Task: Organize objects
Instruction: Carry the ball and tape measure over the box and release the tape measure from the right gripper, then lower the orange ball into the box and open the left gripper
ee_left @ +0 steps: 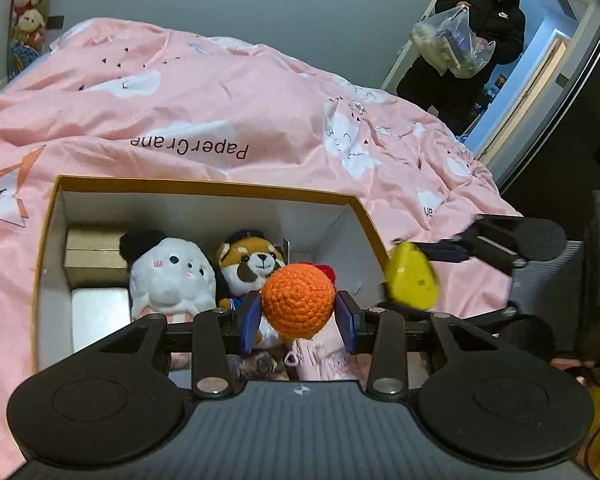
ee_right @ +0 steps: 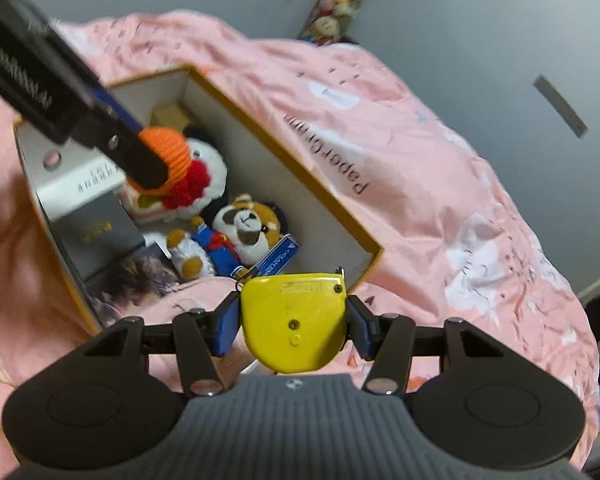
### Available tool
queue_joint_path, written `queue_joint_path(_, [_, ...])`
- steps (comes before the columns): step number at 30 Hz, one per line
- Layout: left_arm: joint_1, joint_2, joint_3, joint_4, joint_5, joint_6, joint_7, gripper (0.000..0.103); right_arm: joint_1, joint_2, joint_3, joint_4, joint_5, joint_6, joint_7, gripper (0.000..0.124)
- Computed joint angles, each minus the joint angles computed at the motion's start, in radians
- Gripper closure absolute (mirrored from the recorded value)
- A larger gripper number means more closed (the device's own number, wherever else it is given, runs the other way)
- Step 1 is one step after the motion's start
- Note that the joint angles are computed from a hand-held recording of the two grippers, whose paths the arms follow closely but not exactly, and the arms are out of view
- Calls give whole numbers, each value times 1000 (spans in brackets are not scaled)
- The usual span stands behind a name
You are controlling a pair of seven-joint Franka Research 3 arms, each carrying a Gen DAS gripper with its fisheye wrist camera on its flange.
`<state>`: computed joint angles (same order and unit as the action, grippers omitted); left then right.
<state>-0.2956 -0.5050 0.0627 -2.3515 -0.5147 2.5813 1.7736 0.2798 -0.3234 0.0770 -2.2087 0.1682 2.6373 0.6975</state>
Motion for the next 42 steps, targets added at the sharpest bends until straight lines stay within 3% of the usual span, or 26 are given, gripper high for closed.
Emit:
queue_joint_path(5, [-3,41,15,16,-34,10,30,58,3,128,26,83,-115,24,-98,67])
queue_joint_path(9, [3,61,23,23,-76,3,62,58,-6,242,42,193,-256,-32,-65,67])
queue_joint_path(15, [26,87,13,34,-114,-1,88,58,21,337,24,286,-348,-112,-56,67])
queue_joint_path(20, [46,97,-1,39,-125,-4,93,58,34,351,7,281,-434,-107,-17,67])
queue_joint_path(27, [61,102,-28,47,-94,-9,70,58,27,295,4,223,-386,-48,-45,62])
queue_joint_path(33, [55,100,-44,63,-55,-8,52,58,9,185,0,129,-244,43,-52,60])
queue_joint_path(36, [51,108,-54,77,-31,-11,39,58,-19,118,8,63,-203,118,51,58])
queue_joint_path(42, [34,151,-77,124,7,-18,36,58,-149,1,69,-55,-227,211,479,58])
